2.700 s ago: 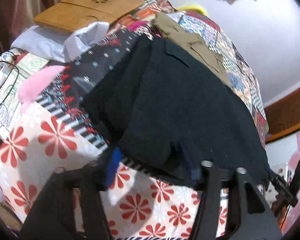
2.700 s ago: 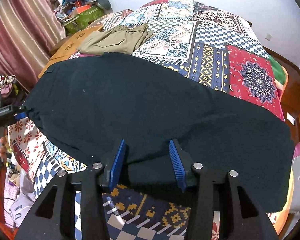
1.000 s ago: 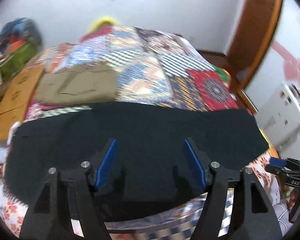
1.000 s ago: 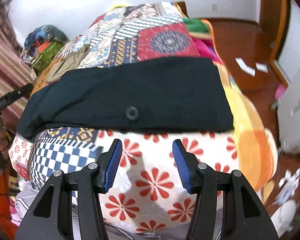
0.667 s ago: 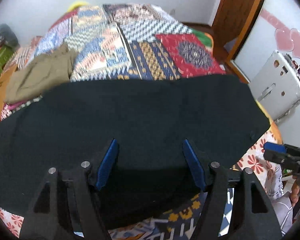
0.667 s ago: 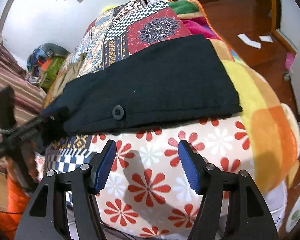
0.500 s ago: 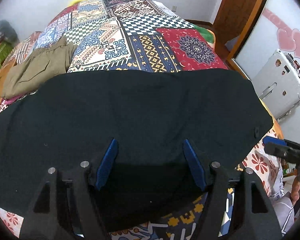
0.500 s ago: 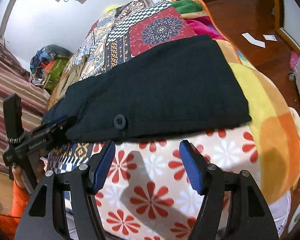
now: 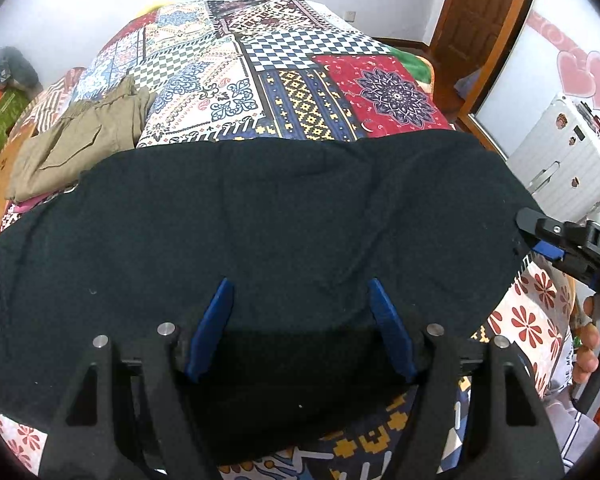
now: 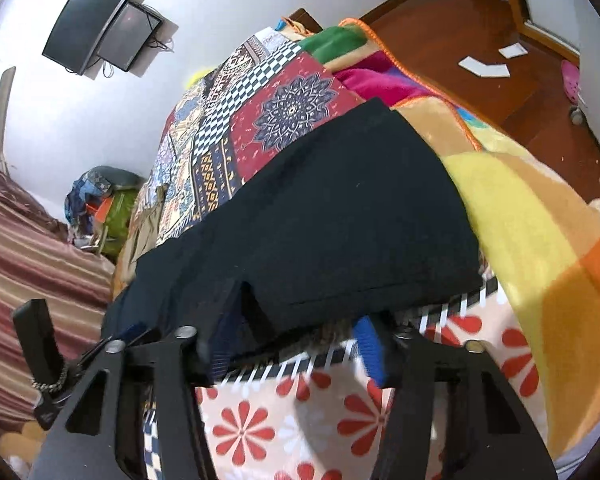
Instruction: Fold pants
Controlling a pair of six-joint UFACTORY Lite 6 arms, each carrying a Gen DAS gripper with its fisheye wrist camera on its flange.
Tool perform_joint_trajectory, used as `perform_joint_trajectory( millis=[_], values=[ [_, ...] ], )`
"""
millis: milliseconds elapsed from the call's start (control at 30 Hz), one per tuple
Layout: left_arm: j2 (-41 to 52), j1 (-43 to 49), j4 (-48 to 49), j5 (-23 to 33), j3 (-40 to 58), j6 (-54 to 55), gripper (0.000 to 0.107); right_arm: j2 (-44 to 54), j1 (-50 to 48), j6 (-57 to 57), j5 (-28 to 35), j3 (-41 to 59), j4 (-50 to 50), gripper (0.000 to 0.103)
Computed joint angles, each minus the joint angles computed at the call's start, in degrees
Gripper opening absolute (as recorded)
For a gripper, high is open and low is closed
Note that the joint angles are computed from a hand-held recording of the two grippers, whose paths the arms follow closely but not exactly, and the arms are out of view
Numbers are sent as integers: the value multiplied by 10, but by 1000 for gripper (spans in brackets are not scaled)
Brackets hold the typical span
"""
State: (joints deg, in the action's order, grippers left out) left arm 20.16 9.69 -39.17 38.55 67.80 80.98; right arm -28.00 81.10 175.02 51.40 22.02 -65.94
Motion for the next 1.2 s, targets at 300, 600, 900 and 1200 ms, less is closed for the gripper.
perform_joint_trajectory(
  millis=[300, 600, 900, 1200],
  values=[
    [5, -22, -5, 60, 64, -30, 71, 10, 14, -74, 73, 33, 56, 13],
    [97, -83, 39, 58, 131, -135, 71, -41, 50, -55, 95, 8, 82, 16],
    [73, -98, 32, 0, 76, -104, 71, -70, 101, 5, 91, -28, 118, 34],
    [72, -99, 25, -10, 70, -92, 71, -85, -4, -34, 20, -57, 67, 41]
  ],
)
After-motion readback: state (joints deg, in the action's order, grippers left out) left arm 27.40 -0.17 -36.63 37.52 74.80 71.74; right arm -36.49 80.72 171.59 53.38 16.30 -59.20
